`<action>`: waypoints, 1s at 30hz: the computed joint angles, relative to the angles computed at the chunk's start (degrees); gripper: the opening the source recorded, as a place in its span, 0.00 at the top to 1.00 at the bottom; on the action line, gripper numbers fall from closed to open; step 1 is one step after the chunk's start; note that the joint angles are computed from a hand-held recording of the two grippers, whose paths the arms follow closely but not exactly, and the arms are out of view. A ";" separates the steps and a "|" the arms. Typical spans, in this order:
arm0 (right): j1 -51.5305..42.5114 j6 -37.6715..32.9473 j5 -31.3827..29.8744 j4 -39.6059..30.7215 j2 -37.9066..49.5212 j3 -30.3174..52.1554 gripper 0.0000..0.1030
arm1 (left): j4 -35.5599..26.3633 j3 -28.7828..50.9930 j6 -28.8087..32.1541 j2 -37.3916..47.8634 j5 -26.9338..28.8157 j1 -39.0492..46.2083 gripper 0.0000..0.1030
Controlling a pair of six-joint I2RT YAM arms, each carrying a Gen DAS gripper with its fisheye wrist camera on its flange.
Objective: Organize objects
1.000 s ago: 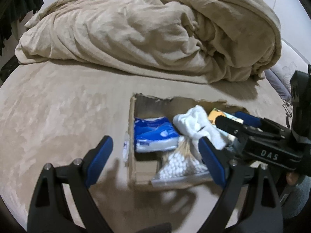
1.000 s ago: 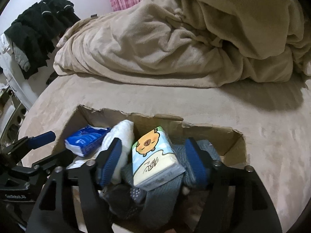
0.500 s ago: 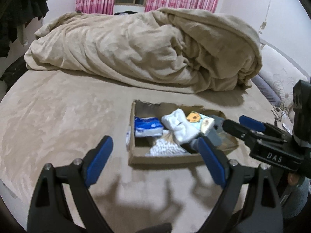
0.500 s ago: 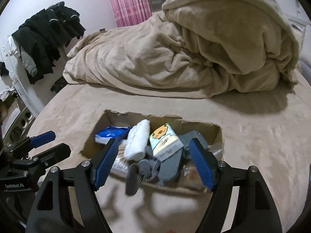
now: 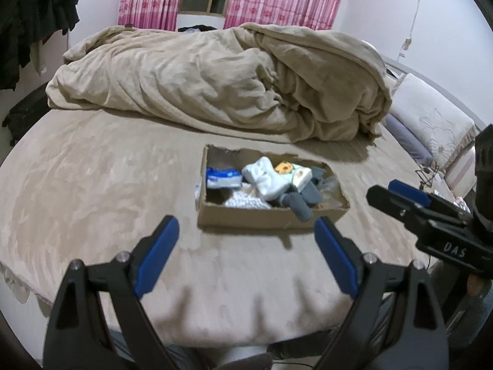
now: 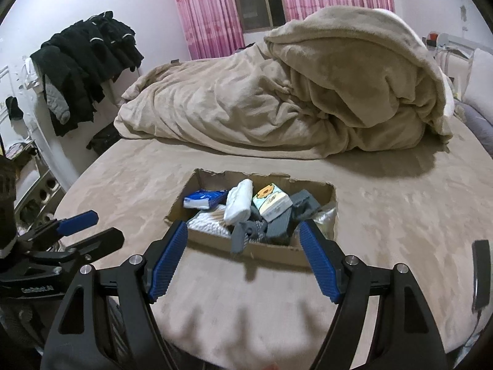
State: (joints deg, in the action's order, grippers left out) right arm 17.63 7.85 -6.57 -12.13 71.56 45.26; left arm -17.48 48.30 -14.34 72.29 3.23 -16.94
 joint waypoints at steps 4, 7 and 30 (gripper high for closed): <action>0.72 0.59 0.90 -1.43 -3.90 -2.19 0.24 | -0.92 -2.51 -0.85 -3.53 -1.49 -1.36 0.12; 1.51 1.20 1.82 -2.22 -6.64 -4.04 0.24 | -1.44 -4.23 -1.58 -6.02 -3.65 -2.65 0.12; 2.76 2.45 3.46 -2.22 -11.42 -8.85 0.24 | -3.86 -6.45 -1.73 -11.05 -8.14 -5.87 0.12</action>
